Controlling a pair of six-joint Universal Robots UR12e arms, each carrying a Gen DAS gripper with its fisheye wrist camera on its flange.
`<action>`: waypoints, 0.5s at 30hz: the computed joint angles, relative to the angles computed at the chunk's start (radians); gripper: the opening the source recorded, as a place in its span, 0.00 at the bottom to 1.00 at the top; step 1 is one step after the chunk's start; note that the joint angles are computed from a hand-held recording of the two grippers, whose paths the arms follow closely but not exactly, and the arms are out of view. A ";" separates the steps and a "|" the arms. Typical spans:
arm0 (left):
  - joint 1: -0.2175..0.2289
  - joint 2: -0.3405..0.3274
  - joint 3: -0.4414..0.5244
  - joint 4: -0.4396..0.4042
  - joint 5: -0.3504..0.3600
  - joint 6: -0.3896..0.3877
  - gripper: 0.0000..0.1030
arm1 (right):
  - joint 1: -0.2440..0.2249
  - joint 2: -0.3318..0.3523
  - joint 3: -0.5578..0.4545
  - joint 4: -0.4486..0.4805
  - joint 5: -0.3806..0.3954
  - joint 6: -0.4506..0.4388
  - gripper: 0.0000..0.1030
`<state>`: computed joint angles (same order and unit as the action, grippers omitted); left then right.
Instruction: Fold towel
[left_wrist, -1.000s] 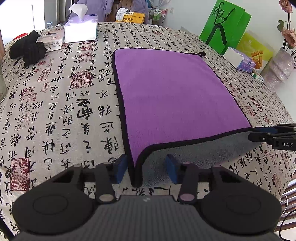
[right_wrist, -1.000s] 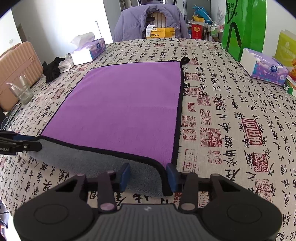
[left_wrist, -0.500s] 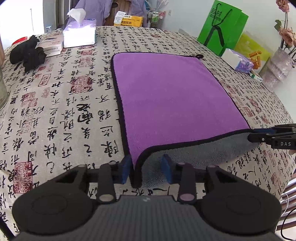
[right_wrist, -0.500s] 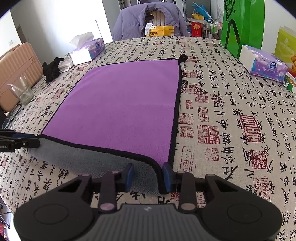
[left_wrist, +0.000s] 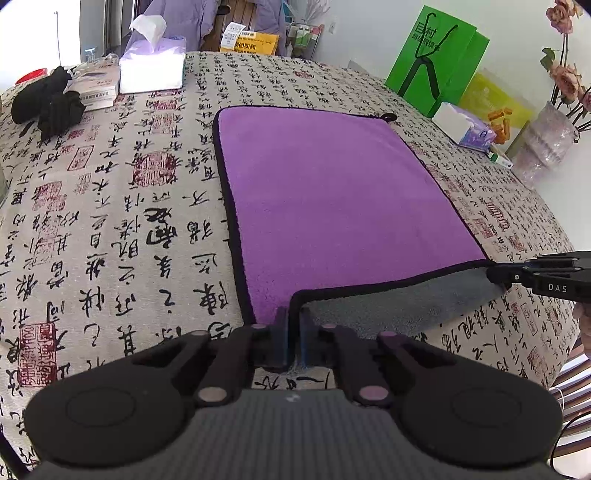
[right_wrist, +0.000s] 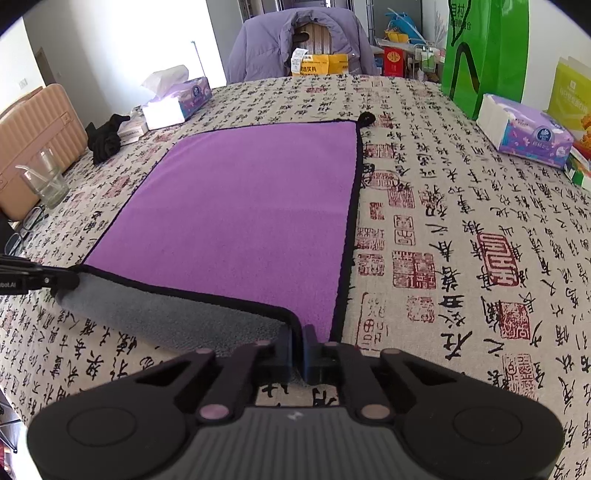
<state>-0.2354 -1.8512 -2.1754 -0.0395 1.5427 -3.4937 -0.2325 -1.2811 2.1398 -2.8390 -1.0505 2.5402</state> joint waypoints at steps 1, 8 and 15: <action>-0.001 0.001 0.001 -0.002 0.001 0.000 0.06 | -0.001 -0.001 0.001 -0.004 0.002 0.000 0.05; -0.008 0.004 0.005 0.014 0.029 0.014 0.06 | -0.001 -0.005 0.002 -0.031 0.011 0.004 0.04; -0.009 0.004 0.015 0.018 0.042 0.026 0.06 | 0.001 -0.004 -0.006 -0.051 0.019 0.012 0.04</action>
